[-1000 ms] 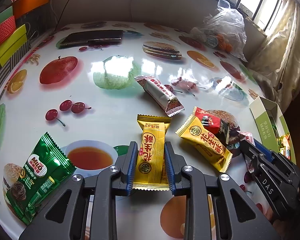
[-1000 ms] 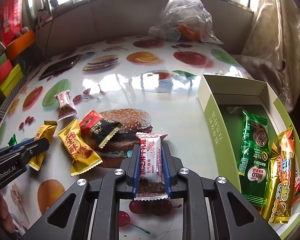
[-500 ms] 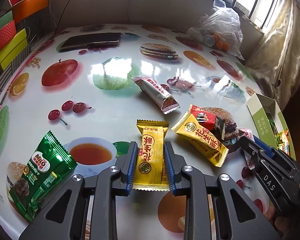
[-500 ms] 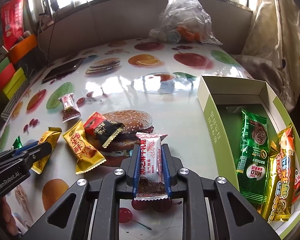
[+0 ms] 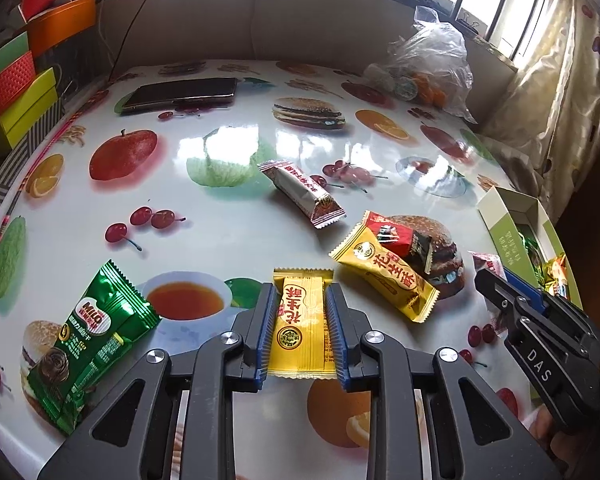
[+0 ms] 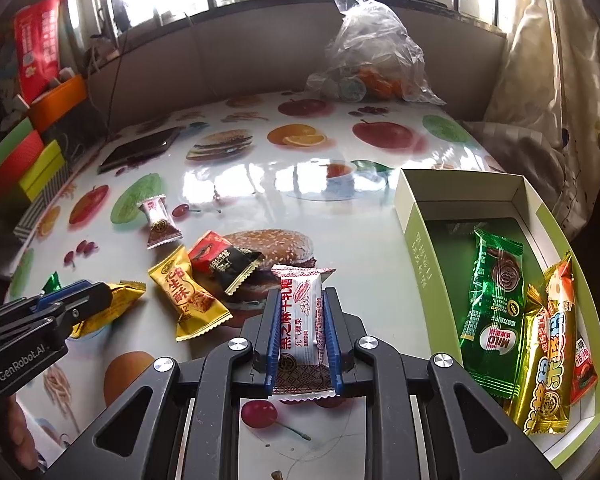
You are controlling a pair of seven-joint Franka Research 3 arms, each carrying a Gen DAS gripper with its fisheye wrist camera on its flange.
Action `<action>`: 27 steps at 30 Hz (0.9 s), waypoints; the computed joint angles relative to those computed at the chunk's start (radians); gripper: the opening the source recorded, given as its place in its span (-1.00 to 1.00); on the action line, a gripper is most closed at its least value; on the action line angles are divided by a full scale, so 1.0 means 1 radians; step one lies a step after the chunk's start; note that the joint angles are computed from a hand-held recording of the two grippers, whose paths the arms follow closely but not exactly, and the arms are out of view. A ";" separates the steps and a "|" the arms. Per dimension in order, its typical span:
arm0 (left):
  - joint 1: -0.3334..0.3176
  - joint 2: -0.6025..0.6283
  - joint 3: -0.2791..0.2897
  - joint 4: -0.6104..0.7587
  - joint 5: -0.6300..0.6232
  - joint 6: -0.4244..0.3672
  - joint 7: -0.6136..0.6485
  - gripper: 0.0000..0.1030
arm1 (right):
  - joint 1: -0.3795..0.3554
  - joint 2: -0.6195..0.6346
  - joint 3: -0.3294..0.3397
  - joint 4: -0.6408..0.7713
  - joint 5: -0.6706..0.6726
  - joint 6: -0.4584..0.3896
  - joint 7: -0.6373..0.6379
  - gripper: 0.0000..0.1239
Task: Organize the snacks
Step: 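Lift both snacks and carry them over the green box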
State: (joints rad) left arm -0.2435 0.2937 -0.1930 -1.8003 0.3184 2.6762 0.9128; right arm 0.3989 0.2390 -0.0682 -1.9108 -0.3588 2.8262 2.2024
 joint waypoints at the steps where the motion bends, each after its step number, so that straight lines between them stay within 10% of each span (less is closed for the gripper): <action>1: -0.003 0.000 0.003 -0.003 0.009 -0.002 -0.003 -0.49 | -0.001 -0.001 0.002 -0.003 0.005 0.000 -0.001 -0.70; 27: -0.009 -0.013 -0.003 -0.015 0.016 0.016 0.015 -0.55 | -0.010 -0.023 0.014 -0.033 0.043 0.025 -0.035 -0.70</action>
State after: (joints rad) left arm -0.2523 0.2811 -0.1956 -1.8158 0.3345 2.6921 0.9278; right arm 0.3885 0.2156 -0.0547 -1.9441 -0.3160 2.8515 2.1676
